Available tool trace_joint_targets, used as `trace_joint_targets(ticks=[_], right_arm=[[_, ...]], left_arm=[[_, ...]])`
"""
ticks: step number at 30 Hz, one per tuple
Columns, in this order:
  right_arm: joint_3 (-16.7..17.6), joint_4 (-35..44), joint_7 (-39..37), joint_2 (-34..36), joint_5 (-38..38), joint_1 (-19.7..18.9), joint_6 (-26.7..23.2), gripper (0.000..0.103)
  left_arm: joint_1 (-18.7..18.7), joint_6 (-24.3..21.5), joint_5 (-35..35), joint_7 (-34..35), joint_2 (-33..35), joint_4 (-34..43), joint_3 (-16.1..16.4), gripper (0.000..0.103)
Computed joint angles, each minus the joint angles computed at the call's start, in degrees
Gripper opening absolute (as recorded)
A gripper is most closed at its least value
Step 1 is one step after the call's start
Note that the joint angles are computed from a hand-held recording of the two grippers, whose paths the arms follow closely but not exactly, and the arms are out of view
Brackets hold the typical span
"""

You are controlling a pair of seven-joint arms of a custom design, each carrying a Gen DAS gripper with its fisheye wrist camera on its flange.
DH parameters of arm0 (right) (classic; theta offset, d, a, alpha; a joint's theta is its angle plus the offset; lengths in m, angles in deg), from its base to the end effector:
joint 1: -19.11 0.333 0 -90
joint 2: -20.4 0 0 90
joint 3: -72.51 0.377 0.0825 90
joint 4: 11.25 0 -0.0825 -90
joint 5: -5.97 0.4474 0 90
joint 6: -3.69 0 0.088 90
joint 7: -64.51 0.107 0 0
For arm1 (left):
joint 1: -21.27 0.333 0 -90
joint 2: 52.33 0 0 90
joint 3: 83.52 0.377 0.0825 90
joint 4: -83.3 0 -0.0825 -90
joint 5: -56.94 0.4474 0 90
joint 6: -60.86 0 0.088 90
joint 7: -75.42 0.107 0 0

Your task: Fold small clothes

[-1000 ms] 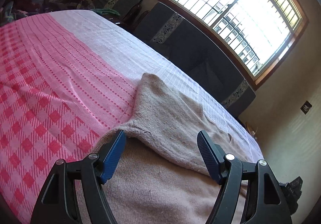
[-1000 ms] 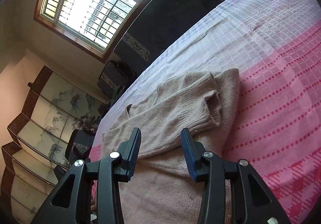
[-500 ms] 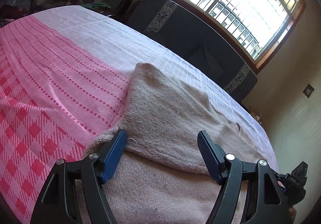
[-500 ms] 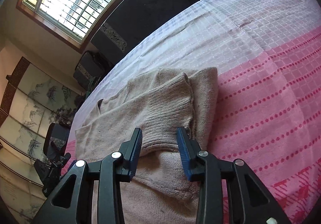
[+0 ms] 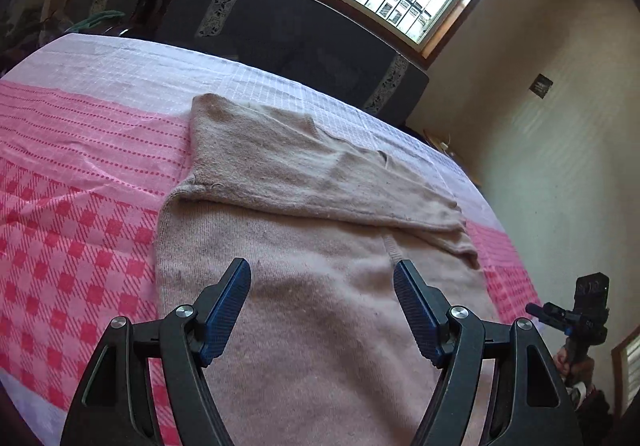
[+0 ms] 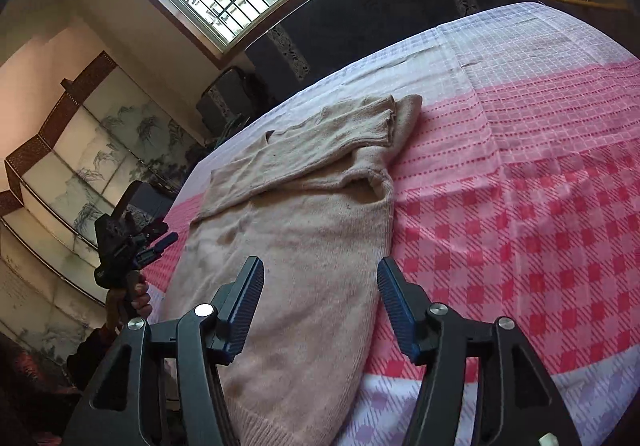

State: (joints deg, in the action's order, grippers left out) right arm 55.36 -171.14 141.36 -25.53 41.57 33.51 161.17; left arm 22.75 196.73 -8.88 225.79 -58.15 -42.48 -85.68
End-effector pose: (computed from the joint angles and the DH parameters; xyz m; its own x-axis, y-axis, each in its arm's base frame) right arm 0.3697 -0.0470 0.5069 -0.0578 -0.8126 -0.5800 -0.7238 0.4342 -0.5362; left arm 0.5898 -0.0178 0.4914 -0.4357 -0.7684 0.4687 -0.7664 0.0437 -0.6408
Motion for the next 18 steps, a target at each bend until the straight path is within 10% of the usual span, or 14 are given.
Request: trace_joint_targets(ticks=[7,18], right_arm=[[5.46,-8.02,6.91,-7.81,-3.57,-3.60,-4.35,0.057],[3.03,-12.18,7.49,-11.37,-3.01,4.80,2.34,0.056]], left_arm=[[0.64,0.22,3.84,0.03,-8.44,-9.27,2.96,0.075],[3.45,-7.53,7.23,-2.56,-11.60,-14.33,8.00,0.076]])
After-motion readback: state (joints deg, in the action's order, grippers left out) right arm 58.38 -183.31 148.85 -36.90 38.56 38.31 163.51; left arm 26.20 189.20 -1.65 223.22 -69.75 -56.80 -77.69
